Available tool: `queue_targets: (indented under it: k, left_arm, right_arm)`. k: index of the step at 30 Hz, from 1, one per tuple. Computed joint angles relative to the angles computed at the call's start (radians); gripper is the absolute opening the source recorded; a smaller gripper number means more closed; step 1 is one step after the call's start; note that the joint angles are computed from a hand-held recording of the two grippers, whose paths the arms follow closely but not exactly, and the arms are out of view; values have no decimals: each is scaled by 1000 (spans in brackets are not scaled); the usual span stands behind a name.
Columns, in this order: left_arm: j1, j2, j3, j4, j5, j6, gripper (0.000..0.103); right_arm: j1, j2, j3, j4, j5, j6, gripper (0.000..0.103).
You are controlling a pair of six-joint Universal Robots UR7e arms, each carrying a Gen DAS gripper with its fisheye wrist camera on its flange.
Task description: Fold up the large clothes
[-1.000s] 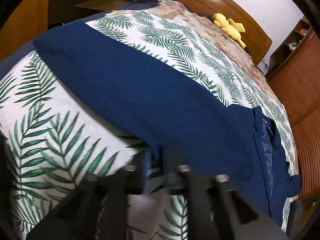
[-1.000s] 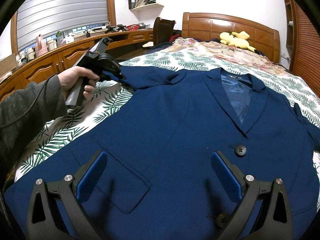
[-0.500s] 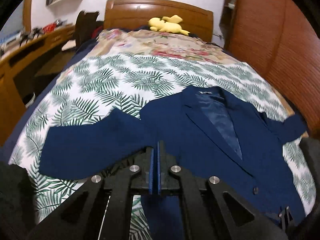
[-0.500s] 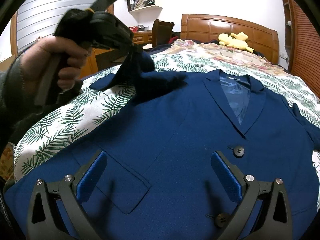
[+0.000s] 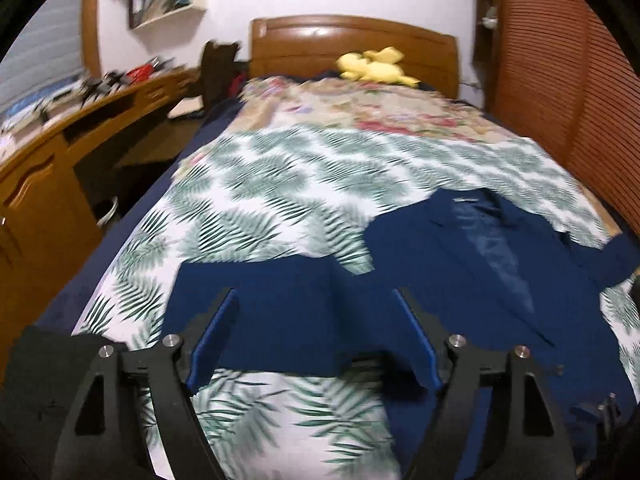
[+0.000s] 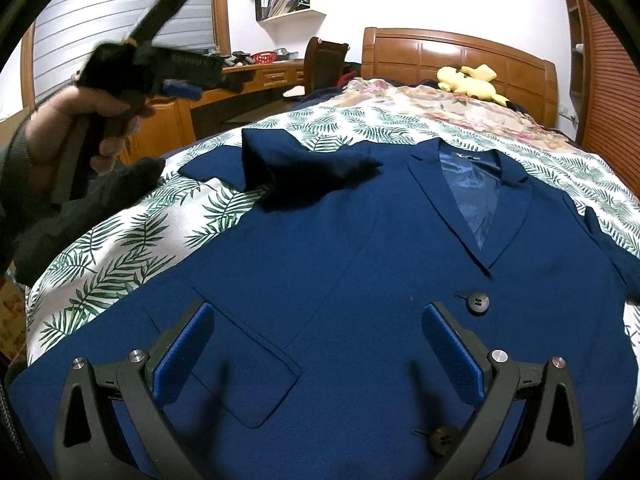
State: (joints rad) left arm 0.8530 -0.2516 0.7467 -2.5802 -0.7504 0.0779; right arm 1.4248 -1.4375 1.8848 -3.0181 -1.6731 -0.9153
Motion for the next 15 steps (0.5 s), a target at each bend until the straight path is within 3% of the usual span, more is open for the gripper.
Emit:
queue_targets:
  k: [6, 15]
  left_arm:
    - [89, 32, -80, 111, 56, -92, 78]
    - [154, 71, -149, 232, 138, -171, 78]
  right_arm:
    - [4, 2, 2, -4, -7, -2, 103]
    - [11, 13, -13, 15, -28, -4, 103]
